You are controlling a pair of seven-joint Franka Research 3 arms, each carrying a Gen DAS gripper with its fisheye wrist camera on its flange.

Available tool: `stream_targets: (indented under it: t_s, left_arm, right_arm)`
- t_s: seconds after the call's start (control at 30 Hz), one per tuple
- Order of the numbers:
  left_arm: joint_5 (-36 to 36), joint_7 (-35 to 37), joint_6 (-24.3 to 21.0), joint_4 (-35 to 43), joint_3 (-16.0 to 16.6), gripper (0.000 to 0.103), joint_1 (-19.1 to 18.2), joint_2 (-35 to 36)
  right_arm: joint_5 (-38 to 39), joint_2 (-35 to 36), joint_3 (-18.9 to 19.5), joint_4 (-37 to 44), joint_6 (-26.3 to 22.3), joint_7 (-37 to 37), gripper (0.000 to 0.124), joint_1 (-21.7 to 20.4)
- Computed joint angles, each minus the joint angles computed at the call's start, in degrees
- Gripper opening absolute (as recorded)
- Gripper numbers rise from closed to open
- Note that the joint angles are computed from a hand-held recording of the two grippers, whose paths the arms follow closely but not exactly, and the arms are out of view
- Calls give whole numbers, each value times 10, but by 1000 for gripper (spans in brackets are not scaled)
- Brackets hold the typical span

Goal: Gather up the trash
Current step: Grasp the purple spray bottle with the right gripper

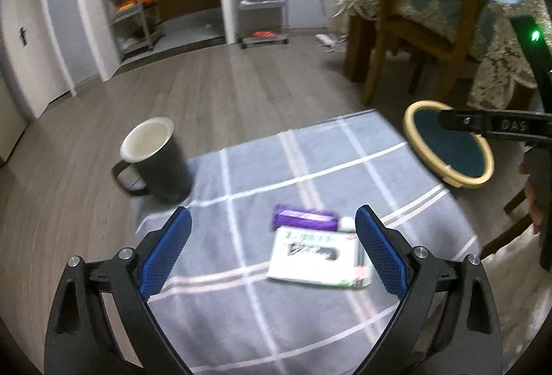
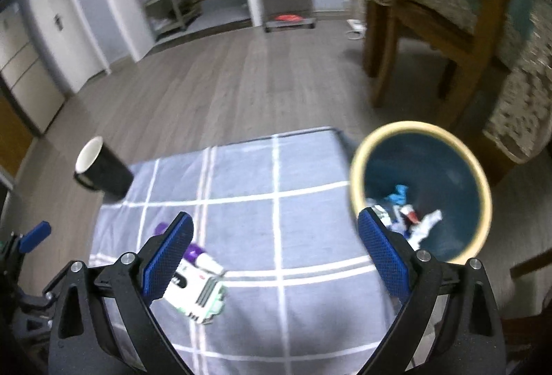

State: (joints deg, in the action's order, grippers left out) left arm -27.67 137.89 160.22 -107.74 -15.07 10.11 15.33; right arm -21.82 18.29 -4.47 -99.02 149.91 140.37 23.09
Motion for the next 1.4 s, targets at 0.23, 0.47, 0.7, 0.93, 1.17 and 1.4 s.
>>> stream_targets:
  t_s: [0.23, 0.47, 0.7, 0.93, 1.17, 1.4]
  left_arm:
    - [110, -98, 19, 16, 42, 94, -5, 43]
    - [195, -178, 1, 41, 45, 94, 2, 78]
    - [225, -212, -18, 51, 40, 94, 7, 89]
    - [257, -260, -47, 80, 54, 94, -4, 110]
    - [272, -284, -67, 97, 54, 94, -3, 125]
    - [284, -289, -76, 103, 52, 94, -7, 130]
  right_arm:
    - [71, 102, 27, 127, -70, -135, 95, 4]
    - [132, 202, 37, 241, -117, -242, 90, 15]
    - [187, 293, 40, 355, -179, -311, 65, 18]
    - [220, 354, 41, 436, -198, -332, 60, 17]
    - [238, 413, 42, 525, -231, -347, 58, 16]
    - [240, 426, 36, 553, -252, -342, 37, 15]
